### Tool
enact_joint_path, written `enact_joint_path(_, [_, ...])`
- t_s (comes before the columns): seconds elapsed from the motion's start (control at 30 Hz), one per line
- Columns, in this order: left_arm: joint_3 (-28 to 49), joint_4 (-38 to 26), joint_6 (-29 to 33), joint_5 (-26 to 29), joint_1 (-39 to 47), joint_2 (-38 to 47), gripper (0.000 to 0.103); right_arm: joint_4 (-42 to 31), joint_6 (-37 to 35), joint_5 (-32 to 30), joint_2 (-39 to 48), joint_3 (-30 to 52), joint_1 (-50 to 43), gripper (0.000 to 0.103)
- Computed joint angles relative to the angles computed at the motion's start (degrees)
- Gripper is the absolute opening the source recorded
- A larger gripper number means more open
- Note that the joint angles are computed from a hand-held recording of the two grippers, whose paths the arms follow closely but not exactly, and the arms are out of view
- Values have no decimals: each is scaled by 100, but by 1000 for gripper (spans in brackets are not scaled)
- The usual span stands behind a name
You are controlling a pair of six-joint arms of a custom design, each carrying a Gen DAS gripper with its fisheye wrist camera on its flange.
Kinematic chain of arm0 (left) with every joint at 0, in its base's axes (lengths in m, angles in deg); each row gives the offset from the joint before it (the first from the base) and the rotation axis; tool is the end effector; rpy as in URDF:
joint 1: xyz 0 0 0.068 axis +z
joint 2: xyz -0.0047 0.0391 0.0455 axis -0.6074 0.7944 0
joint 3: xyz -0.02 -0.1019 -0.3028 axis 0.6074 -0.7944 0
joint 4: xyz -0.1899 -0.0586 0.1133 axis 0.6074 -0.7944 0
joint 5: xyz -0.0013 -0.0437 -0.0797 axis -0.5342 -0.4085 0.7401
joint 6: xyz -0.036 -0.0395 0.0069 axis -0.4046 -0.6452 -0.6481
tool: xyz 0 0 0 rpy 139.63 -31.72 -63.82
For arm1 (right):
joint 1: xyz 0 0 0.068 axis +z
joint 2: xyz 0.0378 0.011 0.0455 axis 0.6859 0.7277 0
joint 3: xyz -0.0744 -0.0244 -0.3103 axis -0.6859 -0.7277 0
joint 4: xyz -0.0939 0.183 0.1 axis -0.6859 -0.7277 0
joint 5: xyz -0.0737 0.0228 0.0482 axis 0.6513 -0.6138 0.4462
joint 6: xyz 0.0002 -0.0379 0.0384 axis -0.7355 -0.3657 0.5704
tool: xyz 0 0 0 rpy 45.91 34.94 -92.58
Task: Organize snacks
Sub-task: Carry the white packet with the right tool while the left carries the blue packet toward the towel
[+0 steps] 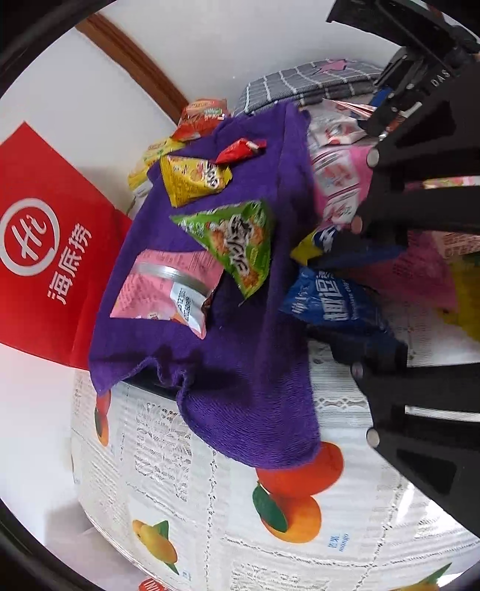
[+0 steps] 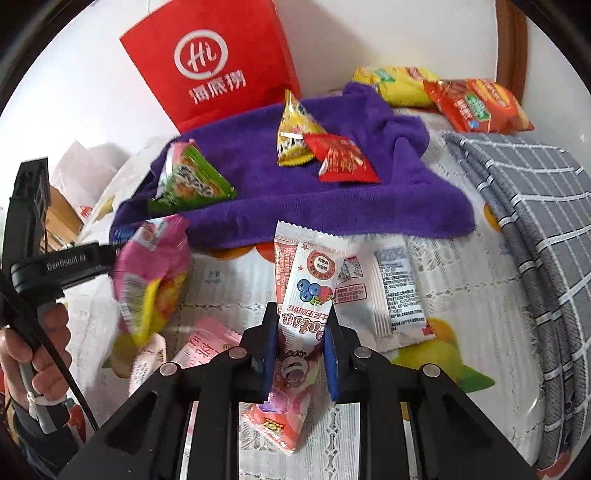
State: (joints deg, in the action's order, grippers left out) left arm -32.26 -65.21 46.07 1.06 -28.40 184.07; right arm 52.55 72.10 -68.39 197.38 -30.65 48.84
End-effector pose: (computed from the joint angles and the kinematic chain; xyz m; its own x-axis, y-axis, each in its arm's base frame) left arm 0.2558 0.0302 0.1153 -0.8227 -0.3635 -0.4370 -0.2102 0.9089 -0.3602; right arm 0.2570 0.0359 0.0950 -0.8279 -0.1636 -0.5365 -0.3236 0.9206 0.2186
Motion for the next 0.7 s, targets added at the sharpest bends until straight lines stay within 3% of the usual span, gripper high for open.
enact_joint_path(0.23, [-482, -21, 237, -13, 81, -710, 16, -101, 21, -113, -497, -236, -45, 22])
enact_joint_path(0.53, [-637, -820, 462, 84, 493, -1909, 16, -604, 4, -348, -1308, -356, -322, 22])
enact_joint_path(0.7, [-487, -1461, 509, 148, 596, -2575, 16, -1231, 33, -232, -1936, -172, -319, 22])
